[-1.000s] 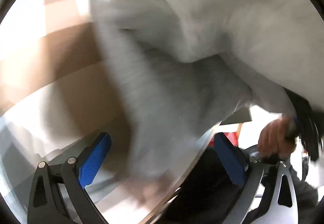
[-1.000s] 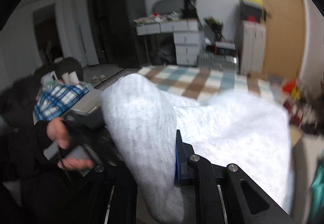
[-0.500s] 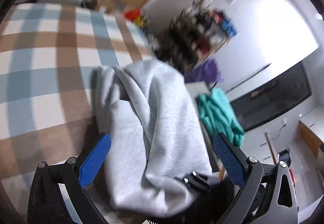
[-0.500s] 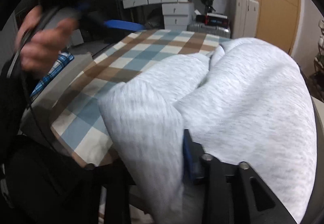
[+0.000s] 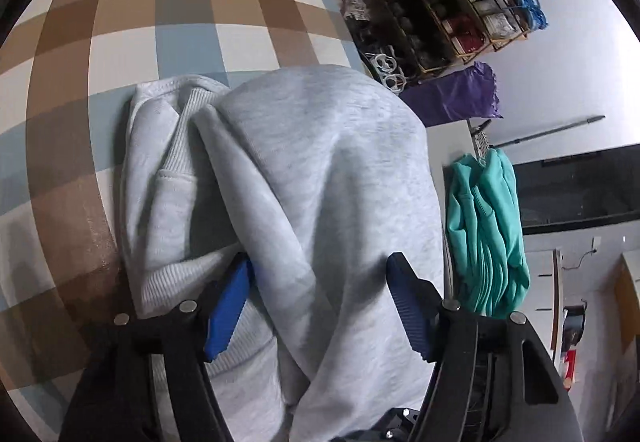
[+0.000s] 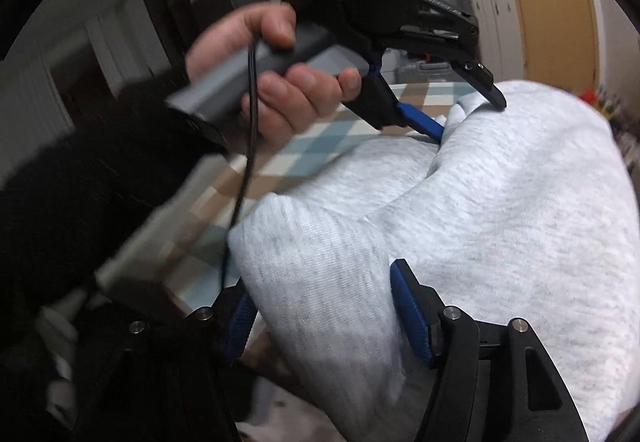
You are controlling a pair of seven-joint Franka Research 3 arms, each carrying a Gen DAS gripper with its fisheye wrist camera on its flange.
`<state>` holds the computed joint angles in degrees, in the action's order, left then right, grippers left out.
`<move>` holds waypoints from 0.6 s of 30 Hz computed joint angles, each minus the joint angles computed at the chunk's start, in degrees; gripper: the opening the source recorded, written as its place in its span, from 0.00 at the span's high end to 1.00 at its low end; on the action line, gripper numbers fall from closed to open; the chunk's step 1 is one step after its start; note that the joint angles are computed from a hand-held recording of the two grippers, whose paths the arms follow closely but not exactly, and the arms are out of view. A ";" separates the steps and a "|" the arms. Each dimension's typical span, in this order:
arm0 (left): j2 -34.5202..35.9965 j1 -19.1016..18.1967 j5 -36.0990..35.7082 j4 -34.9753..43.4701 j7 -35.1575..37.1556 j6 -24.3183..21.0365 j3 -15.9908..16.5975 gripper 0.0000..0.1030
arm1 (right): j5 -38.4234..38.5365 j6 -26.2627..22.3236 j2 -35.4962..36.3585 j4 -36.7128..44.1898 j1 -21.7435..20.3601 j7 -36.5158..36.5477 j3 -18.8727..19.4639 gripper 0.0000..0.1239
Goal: Fold large clothes
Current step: 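Grasp the folded hoodie edge with the left tool while the right tool holds the fold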
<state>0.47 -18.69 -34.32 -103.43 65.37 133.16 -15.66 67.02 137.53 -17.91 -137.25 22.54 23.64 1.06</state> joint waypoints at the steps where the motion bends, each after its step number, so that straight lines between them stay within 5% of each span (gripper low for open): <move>1: 0.64 0.11 -0.37 0.60 -0.06 -0.30 0.10 0.39 | 1.10 -2.04 0.48 0.53 -0.17 0.09 -1.08 0.48; 5: 0.33 0.98 -5.79 -1.53 3.04 2.90 0.30 0.39 | 2.56 -5.73 1.73 1.80 -1.54 -0.28 -1.80 0.49; 9: -1.79 0.70 -18.34 -6.82 7.55 10.98 0.46 0.39 | 3.17 -6.93 2.51 2.64 -2.47 -0.49 -1.52 0.49; 13: -1.78 0.37 -10.37 -7.38 0.44 10.45 0.64 0.40 | 4.04 -8.10 3.27 3.23 -3.31 -0.56 -1.41 0.49; 15: -1.39 0.13 -8.79 -6.67 -0.48 9.67 0.58 0.76 | 3.89 -8.18 4.10 4.17 -3.68 -0.39 -1.21 0.49; 18: -0.20 -0.34 -3.37 -3.93 -3.50 8.21 0.09 0.82 | 3.74 -7.61 4.03 4.14 -3.86 -0.19 -0.69 0.48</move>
<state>0.27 -19.04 -37.68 -107.36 61.86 141.37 -15.57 70.76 129.91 -13.87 -133.12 18.68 23.46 0.37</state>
